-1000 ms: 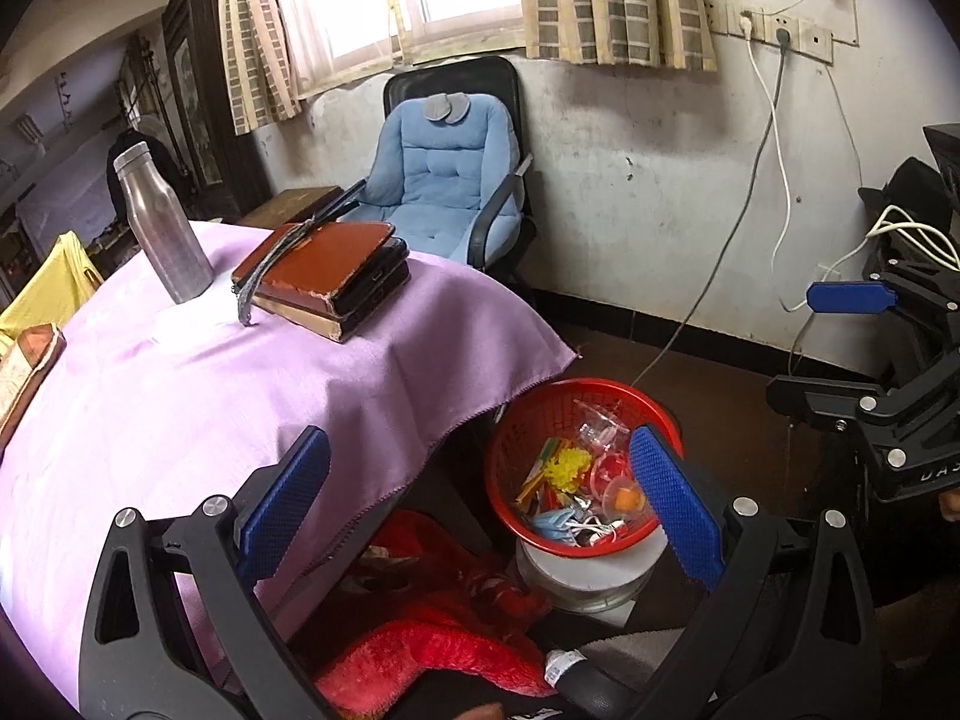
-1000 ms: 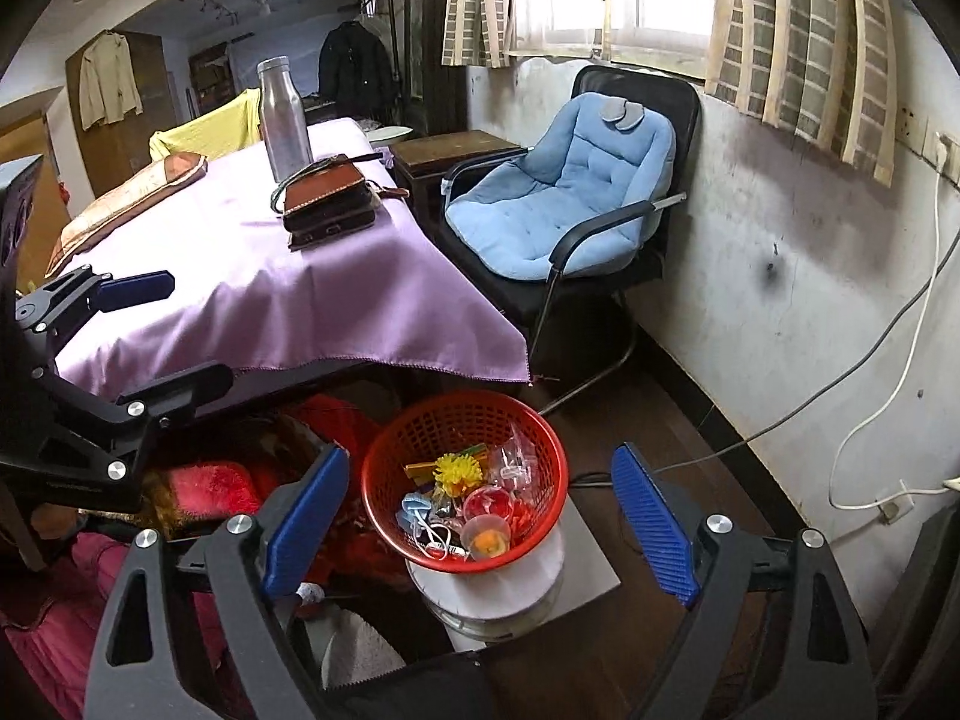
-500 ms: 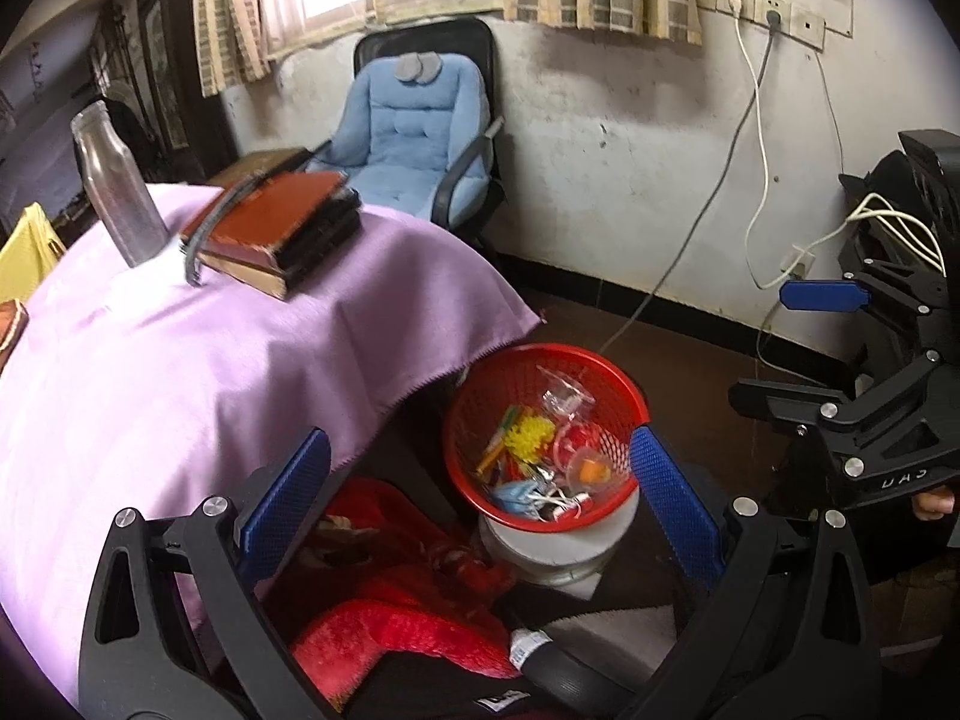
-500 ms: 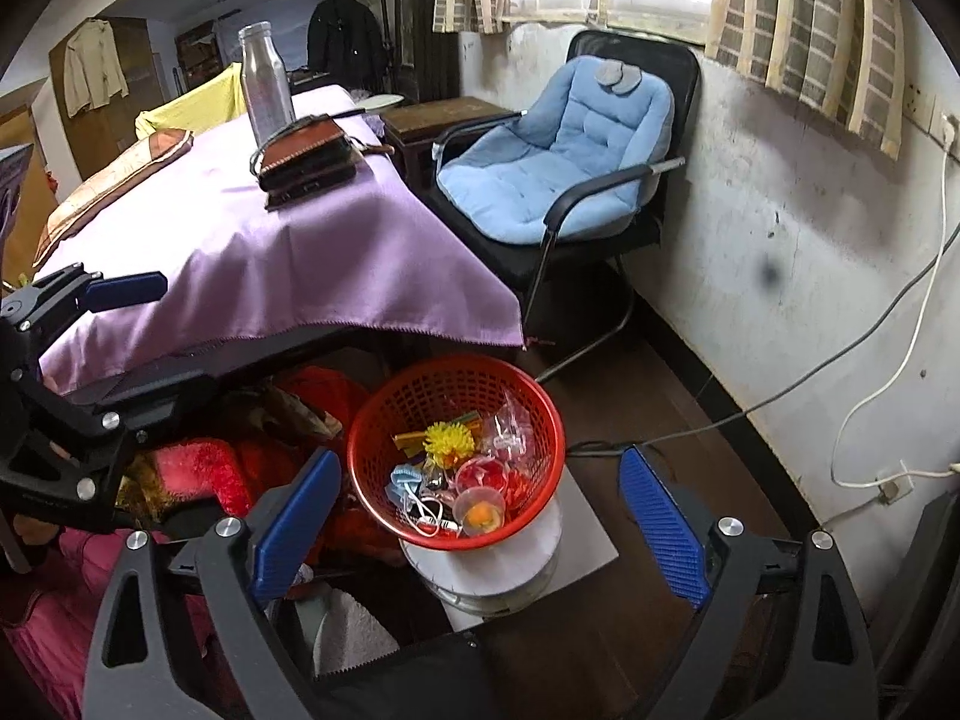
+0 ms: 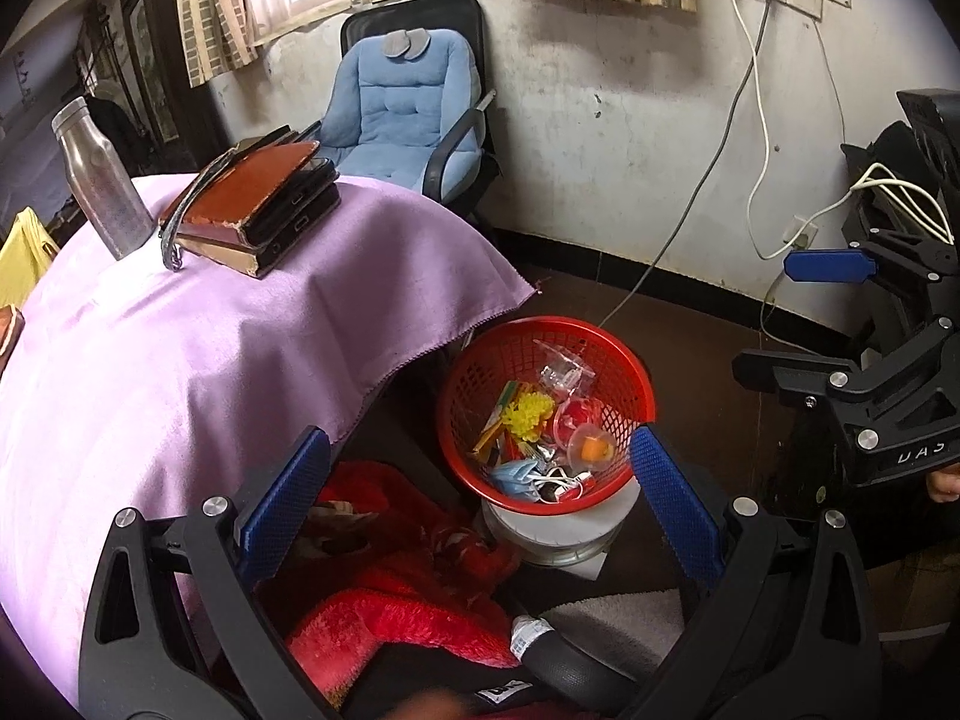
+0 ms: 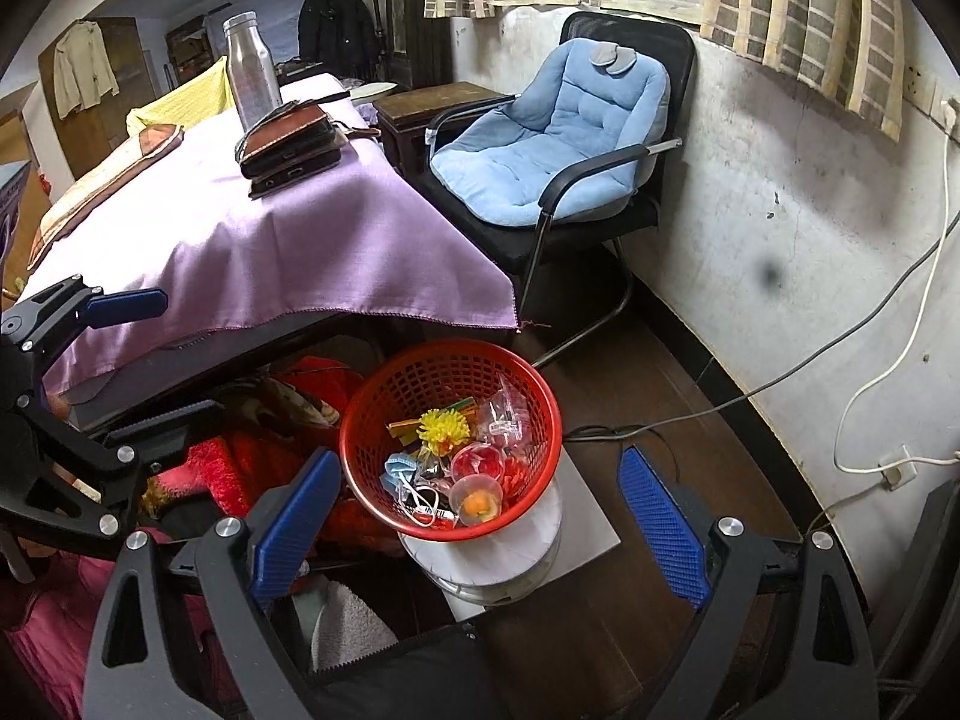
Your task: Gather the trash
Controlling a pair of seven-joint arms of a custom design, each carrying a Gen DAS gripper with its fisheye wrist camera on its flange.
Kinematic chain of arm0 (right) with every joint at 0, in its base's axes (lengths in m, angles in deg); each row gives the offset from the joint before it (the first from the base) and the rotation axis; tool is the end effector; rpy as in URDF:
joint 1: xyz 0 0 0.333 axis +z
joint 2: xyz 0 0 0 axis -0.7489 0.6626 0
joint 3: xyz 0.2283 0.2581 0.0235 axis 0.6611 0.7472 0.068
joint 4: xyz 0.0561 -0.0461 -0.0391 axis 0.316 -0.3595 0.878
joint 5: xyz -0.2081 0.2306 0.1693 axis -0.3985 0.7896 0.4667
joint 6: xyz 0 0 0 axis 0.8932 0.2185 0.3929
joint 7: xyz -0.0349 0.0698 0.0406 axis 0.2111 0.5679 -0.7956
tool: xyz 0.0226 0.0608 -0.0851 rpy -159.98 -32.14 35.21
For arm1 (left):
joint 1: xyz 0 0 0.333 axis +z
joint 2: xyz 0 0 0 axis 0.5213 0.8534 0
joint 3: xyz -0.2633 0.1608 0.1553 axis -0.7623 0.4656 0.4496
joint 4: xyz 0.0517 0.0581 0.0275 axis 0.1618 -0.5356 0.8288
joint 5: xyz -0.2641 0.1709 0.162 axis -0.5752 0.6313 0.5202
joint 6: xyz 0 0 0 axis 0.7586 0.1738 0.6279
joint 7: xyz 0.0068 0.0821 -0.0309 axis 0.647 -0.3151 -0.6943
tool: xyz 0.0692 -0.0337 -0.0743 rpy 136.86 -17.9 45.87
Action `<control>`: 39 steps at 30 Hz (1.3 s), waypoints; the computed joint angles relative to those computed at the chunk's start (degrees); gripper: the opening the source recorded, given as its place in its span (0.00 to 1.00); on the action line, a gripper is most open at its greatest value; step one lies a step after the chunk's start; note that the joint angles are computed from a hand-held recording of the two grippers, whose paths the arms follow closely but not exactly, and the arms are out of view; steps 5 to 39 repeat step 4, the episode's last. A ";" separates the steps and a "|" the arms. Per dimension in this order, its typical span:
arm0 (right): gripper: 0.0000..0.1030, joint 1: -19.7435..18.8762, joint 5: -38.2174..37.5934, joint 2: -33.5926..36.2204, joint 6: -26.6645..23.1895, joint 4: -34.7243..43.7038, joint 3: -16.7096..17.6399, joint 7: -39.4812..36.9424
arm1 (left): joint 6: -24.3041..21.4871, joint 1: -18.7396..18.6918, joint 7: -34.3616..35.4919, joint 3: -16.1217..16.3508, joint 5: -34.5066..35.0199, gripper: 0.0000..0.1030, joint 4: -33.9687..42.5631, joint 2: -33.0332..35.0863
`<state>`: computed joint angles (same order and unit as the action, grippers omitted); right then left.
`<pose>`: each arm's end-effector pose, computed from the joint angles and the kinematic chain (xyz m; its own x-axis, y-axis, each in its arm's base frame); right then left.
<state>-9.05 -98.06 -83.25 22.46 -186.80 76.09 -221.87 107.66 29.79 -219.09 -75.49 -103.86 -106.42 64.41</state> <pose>0.3412 0.3907 0.4650 -0.6832 -0.7282 -0.0549 -0.5600 0.5706 -0.6007 0.5184 -0.1027 0.4729 -0.9880 -0.1105 -0.1080 -0.0210 0.7886 -0.6146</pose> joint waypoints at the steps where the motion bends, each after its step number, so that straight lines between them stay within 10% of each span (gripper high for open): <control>1: 0.90 -0.01 -0.02 0.00 0.04 -0.01 -0.02 0.00 | 0.14 0.00 0.38 -0.02 -0.20 0.93 -0.09 -0.06; 39: 0.90 0.02 -0.02 0.05 -0.11 0.08 -0.01 -0.08 | 0.76 -0.03 0.79 -0.02 -0.79 0.93 -0.37 -0.20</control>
